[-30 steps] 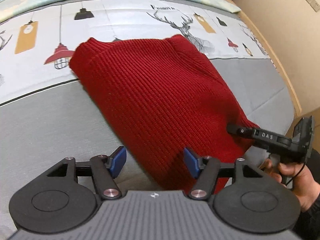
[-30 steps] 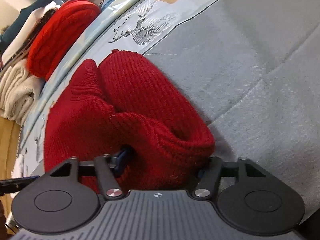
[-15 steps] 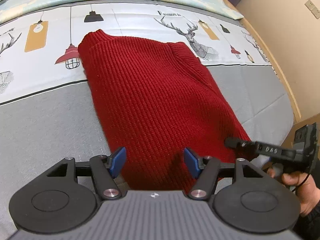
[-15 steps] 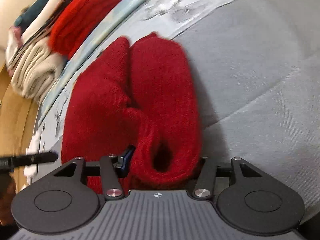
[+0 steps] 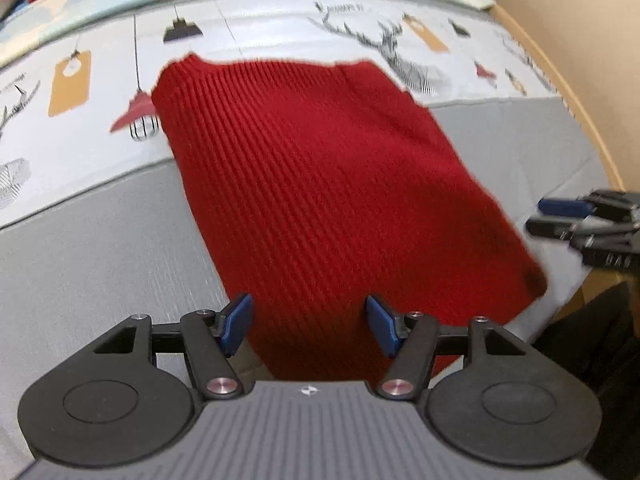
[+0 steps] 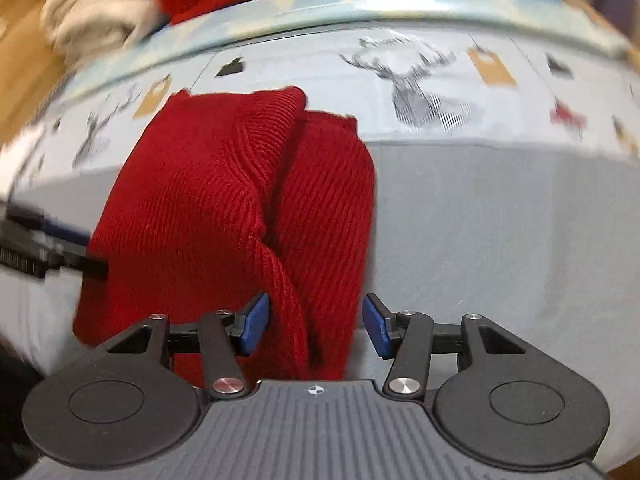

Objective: Fold small clothes
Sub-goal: 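Lay the fold down and open both grippers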

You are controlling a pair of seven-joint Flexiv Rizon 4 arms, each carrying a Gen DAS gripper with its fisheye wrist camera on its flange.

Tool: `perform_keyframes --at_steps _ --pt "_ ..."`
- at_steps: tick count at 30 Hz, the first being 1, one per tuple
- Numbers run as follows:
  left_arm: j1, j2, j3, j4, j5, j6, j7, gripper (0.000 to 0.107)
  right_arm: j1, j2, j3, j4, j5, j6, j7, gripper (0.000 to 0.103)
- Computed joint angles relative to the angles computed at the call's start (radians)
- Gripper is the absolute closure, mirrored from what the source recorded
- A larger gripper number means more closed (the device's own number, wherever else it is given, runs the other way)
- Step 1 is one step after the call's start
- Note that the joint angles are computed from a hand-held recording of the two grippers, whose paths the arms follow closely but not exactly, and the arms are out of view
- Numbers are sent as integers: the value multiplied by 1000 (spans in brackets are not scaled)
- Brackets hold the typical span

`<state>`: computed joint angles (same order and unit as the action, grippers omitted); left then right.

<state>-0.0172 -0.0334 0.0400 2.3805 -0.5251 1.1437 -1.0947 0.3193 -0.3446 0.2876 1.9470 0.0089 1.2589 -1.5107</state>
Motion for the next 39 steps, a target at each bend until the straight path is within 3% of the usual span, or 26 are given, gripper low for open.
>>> perform_keyframes --at_steps 3,6,9,11,14,19,22,24,25,27,29,31,33,35,37,39 --pt "-20 0 -17 30 -76 121 53 38 -6 10 -13 -9 -24 71 -21 74" --pt "-24 -7 -15 36 -63 195 10 38 12 -30 -40 -38 -33 191 24 82" --pt "-39 -7 -50 49 -275 237 121 39 75 -93 -108 -67 -68 303 145 82" --pt "-57 -10 -59 50 -357 271 158 39 50 -147 -69 -120 -67 297 177 81" --pt "-65 -26 -54 42 -356 303 128 39 -14 -226 34 -229 -52 183 212 80" --pt "-70 -31 -79 33 -494 274 219 36 -34 -349 107 -408 1 62 209 48" --pt "-58 -30 -46 22 -359 167 182 25 -23 -398 105 -489 44 -50 235 45" --pt "-42 -44 -14 -2 -130 104 78 24 -1 -415 87 -520 53 -70 236 49" --pt "-35 -51 -4 -14 -45 80 37 20 0 -418 90 -528 58 -64 215 82" --pt "-27 -57 -13 -13 -8 92 25 19 51 -392 24 -493 46 20 247 87" --pt "-25 -51 -36 -2 -60 133 65 19 79 -379 -6 -459 19 114 254 88" --pt "-27 -49 -46 5 -100 161 81 19 100 -378 -37 -452 -31 91 270 88" --pt "-26 -54 -20 -3 11 163 8 19 114 -385 -67 -465 -64 -8 321 86" --pt "-19 -57 -8 -9 95 163 -21 19 111 -390 -71 -468 -70 -23 348 83" --pt "-10 -49 -15 -2 87 167 -6 20 130 -375 -94 -448 -106 -1 357 71" --pt "-6 -36 -24 16 45 194 24 26 181 -342 -168 -390 -173 57 398 64"
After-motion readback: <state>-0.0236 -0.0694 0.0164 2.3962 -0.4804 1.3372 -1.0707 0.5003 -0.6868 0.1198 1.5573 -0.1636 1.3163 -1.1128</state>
